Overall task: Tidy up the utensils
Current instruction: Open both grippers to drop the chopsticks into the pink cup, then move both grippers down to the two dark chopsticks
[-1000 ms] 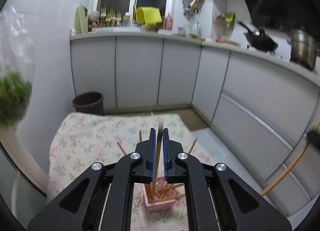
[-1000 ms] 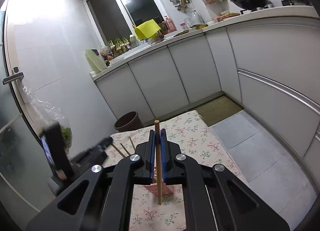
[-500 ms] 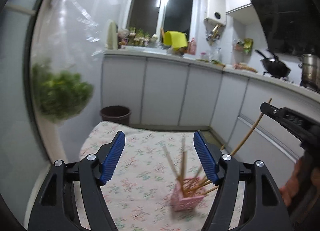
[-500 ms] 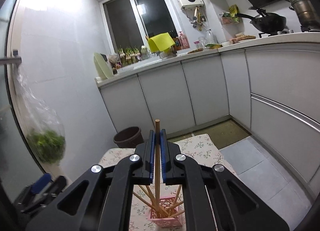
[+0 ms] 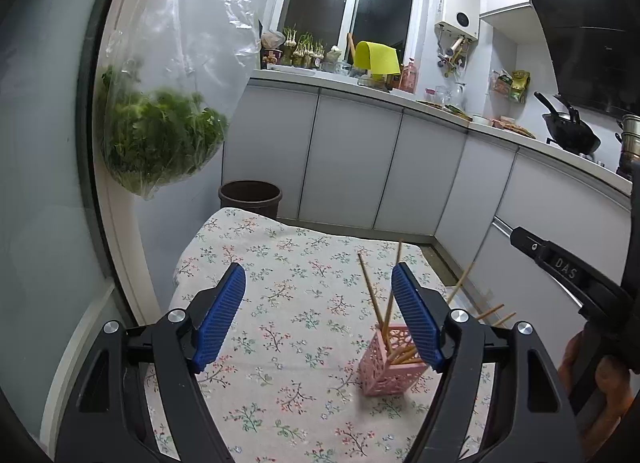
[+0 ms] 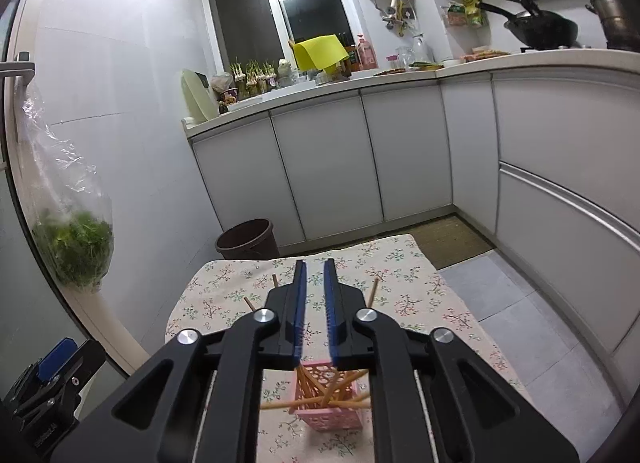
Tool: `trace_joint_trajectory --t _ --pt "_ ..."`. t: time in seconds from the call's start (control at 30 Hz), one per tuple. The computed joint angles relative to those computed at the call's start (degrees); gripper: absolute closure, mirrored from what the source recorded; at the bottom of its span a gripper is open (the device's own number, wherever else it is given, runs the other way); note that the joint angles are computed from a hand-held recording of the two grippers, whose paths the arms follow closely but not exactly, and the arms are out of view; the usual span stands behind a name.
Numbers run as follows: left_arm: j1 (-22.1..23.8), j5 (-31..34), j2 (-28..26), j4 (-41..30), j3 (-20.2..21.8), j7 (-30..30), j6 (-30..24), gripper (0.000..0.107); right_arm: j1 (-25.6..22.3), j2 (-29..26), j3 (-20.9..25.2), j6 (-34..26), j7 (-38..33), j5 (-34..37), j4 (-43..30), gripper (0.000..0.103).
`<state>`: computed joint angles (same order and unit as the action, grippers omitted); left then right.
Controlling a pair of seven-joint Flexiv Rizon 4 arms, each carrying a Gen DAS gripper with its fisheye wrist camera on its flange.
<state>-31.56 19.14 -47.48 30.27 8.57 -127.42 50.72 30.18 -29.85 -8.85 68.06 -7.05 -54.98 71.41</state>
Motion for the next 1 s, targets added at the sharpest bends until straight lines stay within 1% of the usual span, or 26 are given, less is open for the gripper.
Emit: trace_joint_trajectory --t 0.03,0.07,0.1,0.17,0.2,0.23,0.3,0.37,0.43,0.5,0.6,0.77,0.87,1.0 --pt "-0.27 0.1 0.3 0.35 0.05 -0.17 0.04 0.031 0.3 1.08 -0.27 0.06 1.09 -0.72 1.46 0.068" --pt "-0.43 0.15 0.4 0.4 0.03 -0.23 0.02 0.029 0.91 2.82 -1.02 -0.1 3.54 -2.67 3.82 0.063" --pt "-0.78 0.34 0.83 0.97 0.08 -0.28 0.11 0.029 1.04 3.72 -1.16 -0.43 5.28 -4.29 5.0 0.054" --pt "-1.43 0.84 1.67 2.2 0.16 0.01 0.14 0.028 1.07 6.32 -1.25 -0.86 9.72 -8.77 8.48 0.047" --pt "-1.92 1.22 2.14 2.73 0.29 0.2 -0.2 0.027 0.86 7.18 -0.82 -1.53 10.94 -10.08 9.57 0.04" --pt "-2.35 1.61 2.59 3.29 0.42 0.13 -0.35 0.024 0.7 8.45 -0.37 -2.38 12.56 -11.65 11.23 0.033" --pt "-3.3 2.84 3.65 4.76 1.05 -0.92 -0.1 0.019 -0.02 10.1 0.9 -3.64 14.49 -13.55 13.34 0.024" --pt "-3.9 3.74 4.53 5.87 1.14 -1.34 -0.29 0.013 -0.74 11.56 2.42 -5.59 15.38 -14.72 15.16 0.017" --pt "-4.44 4.5 5.13 6.45 1.08 -1.69 -0.71 0.011 -1.74 13.23 4.04 -6.78 16.35 -16.0 17.52 0.012" --pt "-4.77 4.76 5.57 6.82 0.55 -1.09 -1.32 0.011 -2.56 14.34 5.74 -8.99 16.66 -16.44 19.09 0.011" --pt "-5.63 5.81 6.34 7.79 0.4 -0.41 -1.64 0.011 -4.44 15.58 8.6 -10.57 15.8 -15.3 21.16 0.01" --pt "-6.34 5.8 6.77 9.0 -0.88 1.94 -3.06 0.011 -6.95 19.23 12.15 -11.63 16.27 -14.19 27.52 0.008" --pt "-6.12 4.03 6.26 8.79 -2.65 5.7 -5.44 0.011 -8.07 21.88 14.26 -12.57 15.86 -12.42 32.26 0.008" --pt "-5.87 0.92 4.37 6.7 -4.97 13.58 -10.29 0.011 -9.03 24.36 16.67 -13.09 14.78 -7.94 37.2 0.008"
